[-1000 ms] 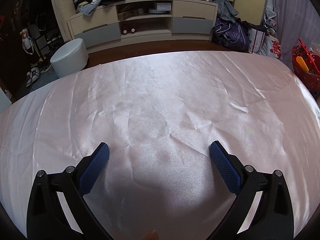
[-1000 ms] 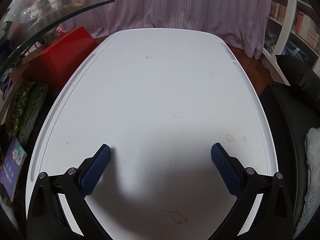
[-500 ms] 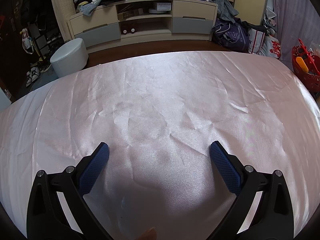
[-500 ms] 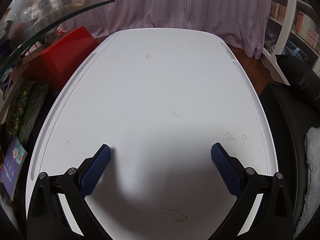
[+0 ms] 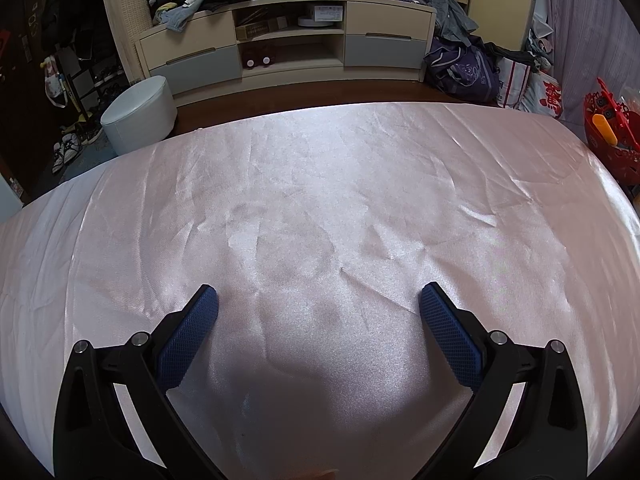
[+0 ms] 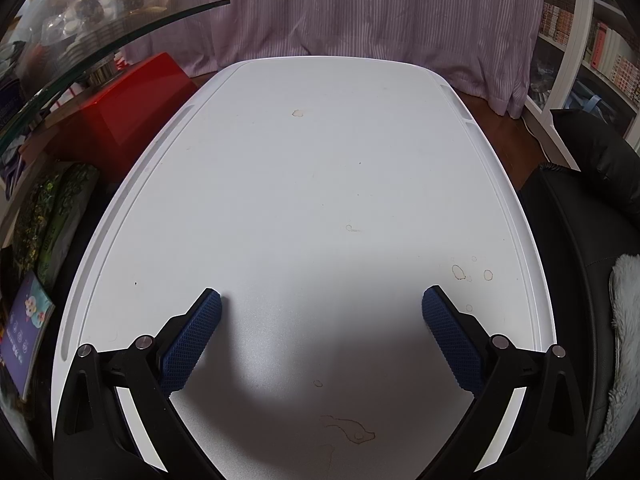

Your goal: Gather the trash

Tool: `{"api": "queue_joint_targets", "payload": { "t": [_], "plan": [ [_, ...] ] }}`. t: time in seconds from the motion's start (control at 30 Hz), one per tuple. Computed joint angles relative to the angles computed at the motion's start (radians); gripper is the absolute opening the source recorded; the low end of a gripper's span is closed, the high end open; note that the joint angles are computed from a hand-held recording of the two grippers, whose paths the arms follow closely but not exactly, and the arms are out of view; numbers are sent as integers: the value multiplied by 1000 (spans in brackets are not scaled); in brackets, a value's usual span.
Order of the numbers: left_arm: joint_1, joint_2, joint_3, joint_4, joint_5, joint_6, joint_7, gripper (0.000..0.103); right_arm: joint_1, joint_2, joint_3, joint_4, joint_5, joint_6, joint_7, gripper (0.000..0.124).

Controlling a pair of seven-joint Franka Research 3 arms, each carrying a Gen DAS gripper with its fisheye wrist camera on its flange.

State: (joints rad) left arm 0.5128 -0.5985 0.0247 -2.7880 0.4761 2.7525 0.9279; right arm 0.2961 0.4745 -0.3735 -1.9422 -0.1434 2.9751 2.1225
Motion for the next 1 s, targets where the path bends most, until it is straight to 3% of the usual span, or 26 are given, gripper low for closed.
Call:
{"api": "queue_joint_targets", "payload": {
  "t": [1.0],
  "plan": [
    [-1, 3, -3, 2, 4, -1, -6, 96, 2, 0, -2, 0, 3, 0, -2, 101]
  ]
}}
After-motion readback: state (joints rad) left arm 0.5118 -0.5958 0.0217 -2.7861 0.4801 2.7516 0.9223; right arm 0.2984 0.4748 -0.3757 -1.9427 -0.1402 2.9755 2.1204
